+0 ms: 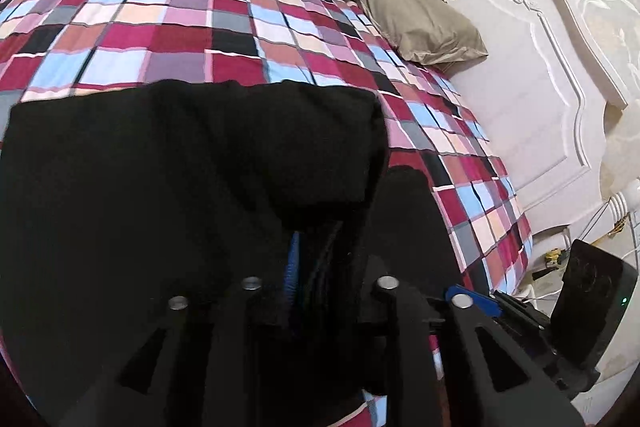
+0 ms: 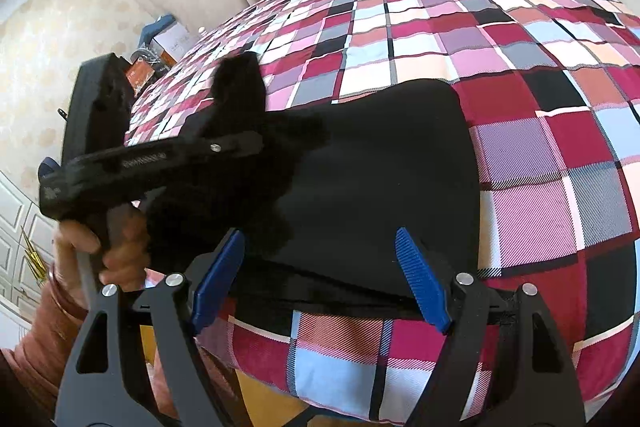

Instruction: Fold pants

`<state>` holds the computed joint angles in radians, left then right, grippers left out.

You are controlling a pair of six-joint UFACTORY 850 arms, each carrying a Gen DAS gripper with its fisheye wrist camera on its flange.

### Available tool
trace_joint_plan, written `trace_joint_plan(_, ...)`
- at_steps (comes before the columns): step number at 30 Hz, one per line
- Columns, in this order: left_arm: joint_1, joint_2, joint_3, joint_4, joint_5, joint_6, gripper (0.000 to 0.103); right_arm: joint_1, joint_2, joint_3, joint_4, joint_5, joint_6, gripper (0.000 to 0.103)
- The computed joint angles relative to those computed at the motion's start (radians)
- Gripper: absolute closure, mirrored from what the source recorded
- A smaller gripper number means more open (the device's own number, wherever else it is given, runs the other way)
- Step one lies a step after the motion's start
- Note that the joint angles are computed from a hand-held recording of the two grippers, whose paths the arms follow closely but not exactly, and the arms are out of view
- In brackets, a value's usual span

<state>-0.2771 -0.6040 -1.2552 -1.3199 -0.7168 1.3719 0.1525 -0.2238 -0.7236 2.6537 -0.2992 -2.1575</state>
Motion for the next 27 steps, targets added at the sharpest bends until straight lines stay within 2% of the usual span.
trace_joint_plan(1, 0.004, 0.004, 0.013, -0.038, -0.032, 0.026, 0.069, -0.003, 0.001, 0.002, -0.018, -0.005, 0.021, 0.025)
trace_joint_plan(2, 0.007, 0.006, 0.019, -0.058, -0.055, 0.037, 0.061, -0.008, 0.004, 0.004, -0.052, -0.014, 0.057, 0.025)
trace_joint_plan(4, 0.017, 0.031, 0.058, -0.119, -0.100, 0.090, 0.053, -0.030, 0.012, 0.014, -0.136, -0.051, 0.153, 0.025)
trace_joint_plan(6, 0.026, 0.092, 0.130, -0.200, -0.081, 0.179, 0.041, -0.052, 0.019, 0.024, -0.207, -0.093, 0.240, 0.025)
trace_joint_plan(9, 0.060, 0.179, 0.232, -0.309, -0.065, 0.329, 0.028, -0.094, 0.020, 0.033, -0.313, -0.182, 0.359, 0.025)
trace_joint_plan(12, 0.111, 0.230, 0.293, -0.358, -0.030, 0.399, 0.027, -0.128, -0.005, 0.015, -0.405, -0.272, 0.468, 0.025)
trace_joint_plan(15, 0.178, 0.231, 0.309, -0.375, -0.029, 0.389, 0.027, -0.154, -0.073, -0.041, -0.492, -0.367, 0.561, 0.025)
trace_joint_plan(17, 0.217, 0.221, 0.314, -0.392, -0.016, 0.369, 0.027, -0.154, -0.113, -0.080, -0.534, -0.372, 0.595, 0.025)
trace_joint_plan(20, 0.270, 0.191, 0.312, -0.396, -0.035, 0.321, 0.027, -0.137, -0.160, -0.140, -0.594, -0.327, 0.638, 0.025)
trace_joint_plan(22, 0.281, 0.176, 0.307, -0.396, -0.029, 0.297, 0.027, -0.129, -0.191, -0.171, -0.630, -0.332, 0.677, 0.025)
trace_joint_plan(25, 0.292, 0.156, 0.305, -0.386, -0.026, 0.281, 0.027, -0.112, -0.222, -0.209, -0.685, -0.332, 0.717, 0.031)
trace_joint_plan(27, 0.306, 0.149, 0.308, -0.371, -0.040, 0.276, 0.027, -0.102, -0.241, -0.232, -0.726, -0.311, 0.756, 0.047)
